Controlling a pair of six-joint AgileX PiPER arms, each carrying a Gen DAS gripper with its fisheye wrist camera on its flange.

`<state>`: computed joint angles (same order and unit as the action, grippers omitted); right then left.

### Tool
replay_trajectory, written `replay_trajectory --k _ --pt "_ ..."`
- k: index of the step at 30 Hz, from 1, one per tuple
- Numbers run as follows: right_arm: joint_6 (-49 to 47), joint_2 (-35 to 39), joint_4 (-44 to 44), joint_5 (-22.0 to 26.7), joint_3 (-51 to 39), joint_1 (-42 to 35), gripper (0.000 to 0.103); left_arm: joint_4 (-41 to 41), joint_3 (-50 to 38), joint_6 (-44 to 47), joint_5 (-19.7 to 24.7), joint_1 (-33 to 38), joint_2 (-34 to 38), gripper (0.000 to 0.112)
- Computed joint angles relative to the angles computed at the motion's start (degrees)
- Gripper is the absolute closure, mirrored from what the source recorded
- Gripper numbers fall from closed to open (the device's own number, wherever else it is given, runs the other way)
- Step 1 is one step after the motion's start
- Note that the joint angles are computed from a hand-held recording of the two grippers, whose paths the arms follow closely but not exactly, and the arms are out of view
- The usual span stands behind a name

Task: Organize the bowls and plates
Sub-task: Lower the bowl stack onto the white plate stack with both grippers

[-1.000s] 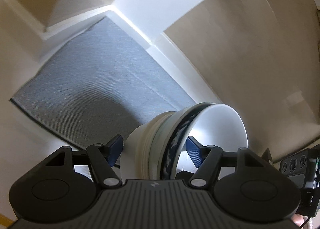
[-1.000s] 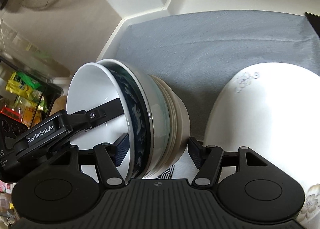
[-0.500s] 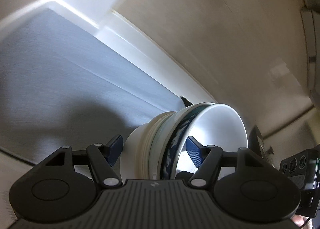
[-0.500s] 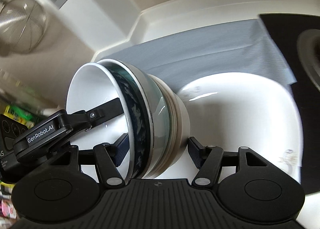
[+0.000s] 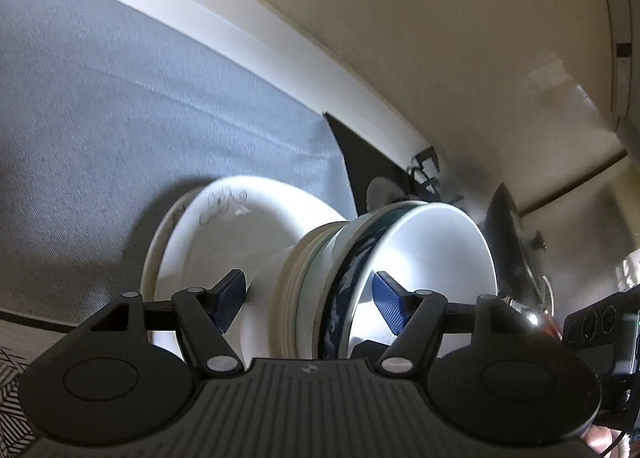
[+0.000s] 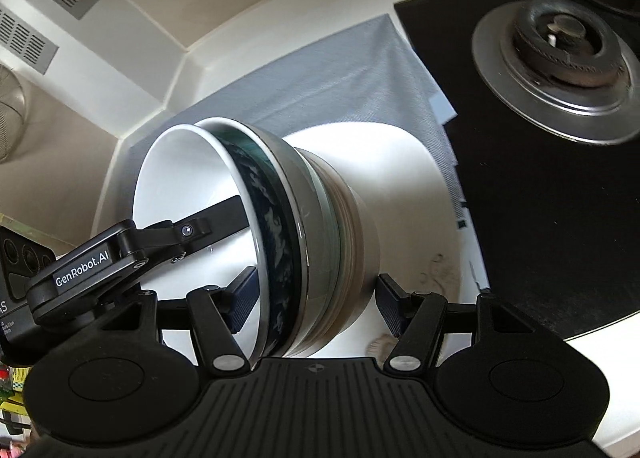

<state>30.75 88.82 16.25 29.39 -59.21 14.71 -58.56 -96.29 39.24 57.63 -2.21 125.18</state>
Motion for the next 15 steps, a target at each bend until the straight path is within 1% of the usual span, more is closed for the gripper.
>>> replay_trajectory --k 3,4,5,6,10,12,15 --pt "-3.5 0.6 3.4 0.1 0.6 -1.4 0.039 2.4 -1.2 -2.4 -1.1 -1.3 1.1 0.038" --pt "-3.7 0.7 3.3 0.2 0.7 -1.5 0.041 3.6 -0.1 -2.5 -2.0 -1.6 0.2 0.039" --pt "-2.9 0.8 1.9 0.3 0.5 -1.1 0.047 4.8 0.8 -2.6 -3.1 -2.0 -0.5 0.039" --pt "-3.3 1.2 1.9 0.6 0.3 -1.3 0.049 5.5 1.3 -2.5 -3.9 -2.3 -1.0 0.039" --pt "-7.4 1.8 4.7 -0.1 0.0 -2.7 0.050 6.2 1.2 -3.5 -4.4 -2.3 -0.9 0.039" --pt "-9.4 2.1 5.9 -0.4 0.0 -3.1 0.054 6.9 2.4 -3.3 -5.2 -2.2 -1.9 0.035" --pt "-12.4 1.9 8.5 -0.4 0.4 -3.8 0.055 4.7 3.6 -2.0 -3.6 -0.8 -2.9 0.024"
